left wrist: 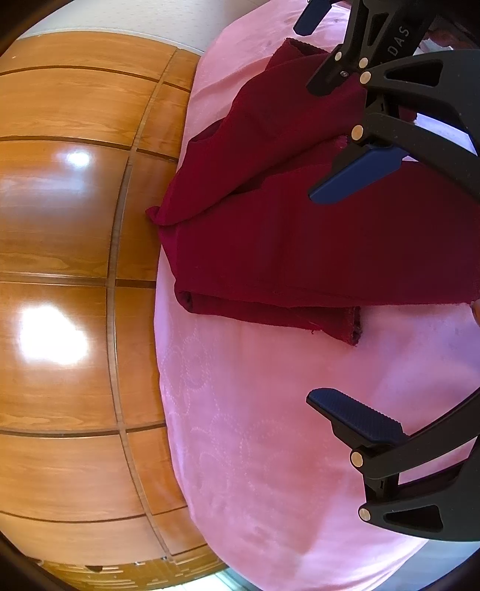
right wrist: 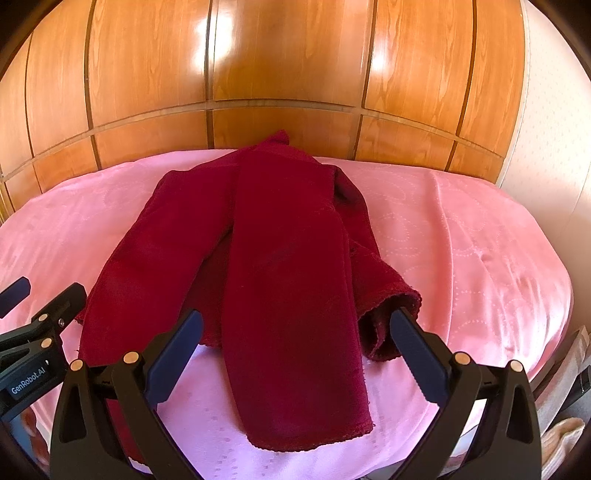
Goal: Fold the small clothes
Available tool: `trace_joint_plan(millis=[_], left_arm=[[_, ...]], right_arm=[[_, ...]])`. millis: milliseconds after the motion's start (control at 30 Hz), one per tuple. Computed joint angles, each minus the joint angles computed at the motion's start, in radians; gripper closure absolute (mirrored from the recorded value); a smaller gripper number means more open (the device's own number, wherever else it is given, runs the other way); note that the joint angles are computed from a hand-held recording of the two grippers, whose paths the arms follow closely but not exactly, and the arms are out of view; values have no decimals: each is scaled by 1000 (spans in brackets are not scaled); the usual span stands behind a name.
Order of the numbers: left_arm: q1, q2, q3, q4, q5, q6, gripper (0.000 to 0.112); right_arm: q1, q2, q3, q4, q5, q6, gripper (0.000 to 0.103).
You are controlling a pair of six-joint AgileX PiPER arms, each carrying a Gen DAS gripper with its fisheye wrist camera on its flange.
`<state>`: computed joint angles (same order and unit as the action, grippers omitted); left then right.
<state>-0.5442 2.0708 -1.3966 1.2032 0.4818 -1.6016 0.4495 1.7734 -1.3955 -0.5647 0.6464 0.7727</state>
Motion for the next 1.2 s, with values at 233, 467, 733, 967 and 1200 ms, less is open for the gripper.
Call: trace_joint_plan(millis=[233,467,733,967,1200], left_arm=[[-6,-1,6,31,10,-16,13],[-8,-4,14,32,3,-5,13],[-16,6,-7,-2,11,36,13],[-21,24,-18,-31,2,79,13],[-5,57,-35,-292,-107,414,13]], right_arm=[[-2,-10,12,-3,-15,7,2],[-12,-18,28,4,-22,5,2],[-31,-29,34,21,-32,-9,2],[-57,-34,37,48,-55,-33,2],[-149,-45,45,193,-121,-164,2]])
